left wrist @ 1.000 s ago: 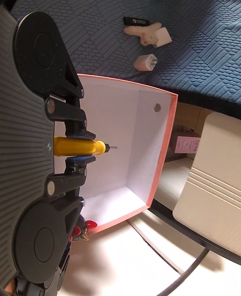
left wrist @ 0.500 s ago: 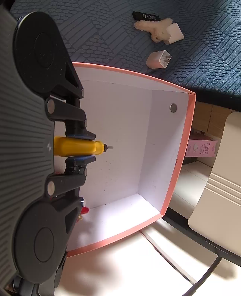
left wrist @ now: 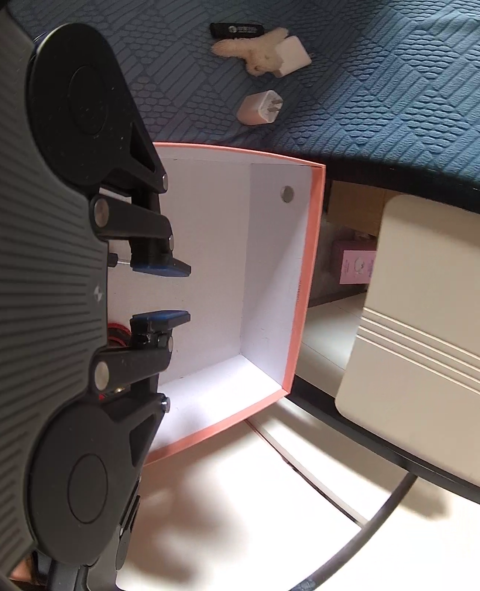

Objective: Organize rigid objects
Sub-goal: 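Open both grippers to release the toy and screwdriver, then withdraw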

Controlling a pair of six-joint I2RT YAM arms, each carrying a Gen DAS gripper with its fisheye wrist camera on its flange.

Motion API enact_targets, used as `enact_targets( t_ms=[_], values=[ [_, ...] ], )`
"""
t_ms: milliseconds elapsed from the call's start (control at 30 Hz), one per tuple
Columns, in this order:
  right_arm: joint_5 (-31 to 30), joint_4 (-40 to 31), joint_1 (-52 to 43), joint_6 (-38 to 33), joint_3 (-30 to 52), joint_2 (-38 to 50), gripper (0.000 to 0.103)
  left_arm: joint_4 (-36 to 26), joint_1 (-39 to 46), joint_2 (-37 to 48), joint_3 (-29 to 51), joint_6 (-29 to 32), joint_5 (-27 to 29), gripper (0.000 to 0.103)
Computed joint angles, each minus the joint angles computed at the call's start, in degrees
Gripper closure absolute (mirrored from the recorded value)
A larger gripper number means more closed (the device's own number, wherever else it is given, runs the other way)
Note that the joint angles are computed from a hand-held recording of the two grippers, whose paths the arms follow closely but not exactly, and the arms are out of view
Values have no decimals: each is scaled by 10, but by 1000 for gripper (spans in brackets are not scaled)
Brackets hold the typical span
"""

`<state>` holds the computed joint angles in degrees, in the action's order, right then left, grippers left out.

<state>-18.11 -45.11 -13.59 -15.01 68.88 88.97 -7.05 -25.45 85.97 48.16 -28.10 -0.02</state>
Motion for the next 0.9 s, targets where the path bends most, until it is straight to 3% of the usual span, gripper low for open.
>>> enact_targets(
  t_ms=[333,567,900],
  values=[
    [0,-26,59,52,64,-71,43,-90,69,-197,-19,49,19,82],
    [17,-45,135,107,86,-126,43,-169,168,-323,-16,111,79,82],
    [101,-28,286,176,47,-181,43,-216,352,-404,-42,196,210,82]
  ],
)
